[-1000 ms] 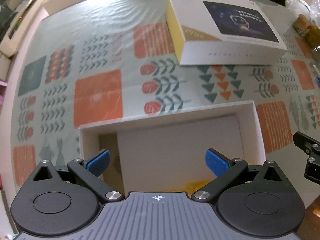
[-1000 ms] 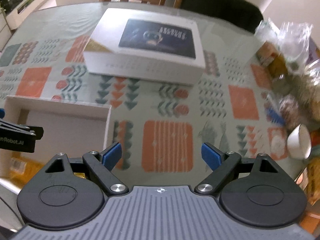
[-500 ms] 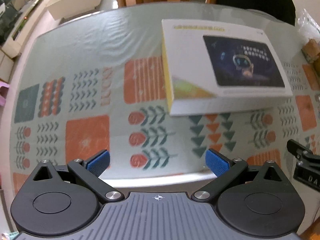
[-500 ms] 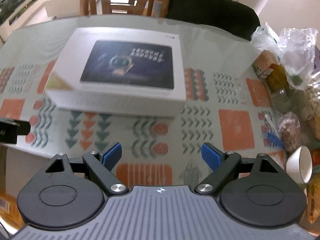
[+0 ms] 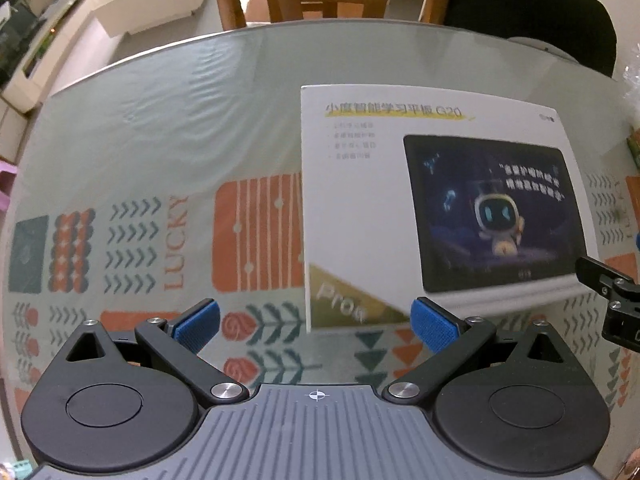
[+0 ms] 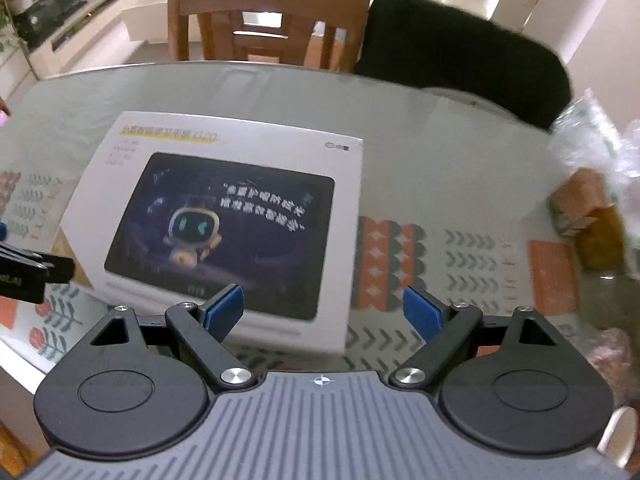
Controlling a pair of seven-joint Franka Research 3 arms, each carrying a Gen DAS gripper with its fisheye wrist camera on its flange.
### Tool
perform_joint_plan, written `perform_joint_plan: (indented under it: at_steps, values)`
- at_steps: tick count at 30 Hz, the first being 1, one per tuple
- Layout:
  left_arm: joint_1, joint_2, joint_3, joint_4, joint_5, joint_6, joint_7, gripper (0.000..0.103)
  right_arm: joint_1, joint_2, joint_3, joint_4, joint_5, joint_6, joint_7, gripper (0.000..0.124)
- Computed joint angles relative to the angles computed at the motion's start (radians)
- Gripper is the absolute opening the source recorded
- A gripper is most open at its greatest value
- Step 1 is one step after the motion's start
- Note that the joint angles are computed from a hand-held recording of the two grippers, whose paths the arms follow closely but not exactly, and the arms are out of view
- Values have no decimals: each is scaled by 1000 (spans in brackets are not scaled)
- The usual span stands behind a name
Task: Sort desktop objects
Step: 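Close the left tool on one side of the tablet box while the right tool grips the opposite side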
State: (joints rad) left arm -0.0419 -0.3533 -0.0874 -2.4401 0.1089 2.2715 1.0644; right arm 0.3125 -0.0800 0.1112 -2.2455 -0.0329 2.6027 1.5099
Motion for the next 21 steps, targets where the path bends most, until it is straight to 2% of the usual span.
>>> perform_joint_plan:
  at_steps: [6, 10, 14, 21]
  values:
    - [1, 62, 61, 13, -143, 59, 109, 103, -15, 122, -37, 138, 335, -97, -255, 103]
    - [6, 99, 98, 10, -285, 105, 237, 103, -68, 222, -46, 258, 526, -231, -388, 103]
    - [23, 123, 110, 9, -403, 140, 337, 103, -114, 323, -47, 379, 584, -368, -463, 103]
    - [45, 166, 107, 36, -528, 128, 469, 103, -195, 464, -34, 533, 712, -572, -503, 103]
